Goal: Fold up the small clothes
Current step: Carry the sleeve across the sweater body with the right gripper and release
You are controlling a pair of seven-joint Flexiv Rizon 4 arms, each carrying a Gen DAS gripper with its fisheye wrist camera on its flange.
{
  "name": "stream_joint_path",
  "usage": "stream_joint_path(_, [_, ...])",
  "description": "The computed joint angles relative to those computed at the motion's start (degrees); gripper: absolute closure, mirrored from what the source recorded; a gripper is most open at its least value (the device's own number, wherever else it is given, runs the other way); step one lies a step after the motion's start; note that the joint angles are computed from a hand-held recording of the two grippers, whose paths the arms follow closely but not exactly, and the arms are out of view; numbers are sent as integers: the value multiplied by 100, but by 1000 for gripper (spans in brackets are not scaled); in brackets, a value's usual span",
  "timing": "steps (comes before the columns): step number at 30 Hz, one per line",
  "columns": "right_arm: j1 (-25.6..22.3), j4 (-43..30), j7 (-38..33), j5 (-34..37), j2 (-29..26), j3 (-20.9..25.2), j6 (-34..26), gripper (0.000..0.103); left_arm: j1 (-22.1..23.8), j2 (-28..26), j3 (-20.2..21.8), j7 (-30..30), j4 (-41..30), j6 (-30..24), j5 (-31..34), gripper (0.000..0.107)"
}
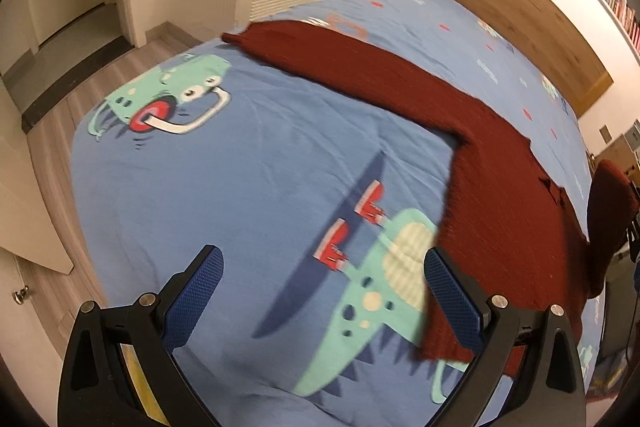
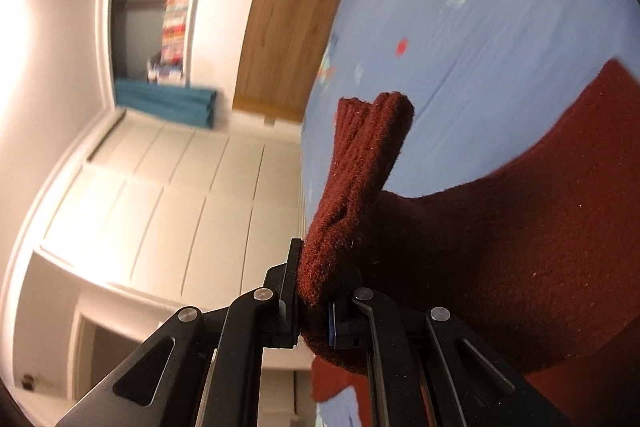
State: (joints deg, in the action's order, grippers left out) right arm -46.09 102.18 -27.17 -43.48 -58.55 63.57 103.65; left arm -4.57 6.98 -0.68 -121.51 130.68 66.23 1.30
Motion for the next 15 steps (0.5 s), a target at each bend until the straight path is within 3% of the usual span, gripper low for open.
stream_joint_path(4, [477,-66,-157,-19,47,-126,-75,94,106,86,56,-65,92,118,167,8])
stream_joint_path(15, [1715,-26,-796,568,307,-762,-789,94,90,-3,180,644,380,432,-433,8])
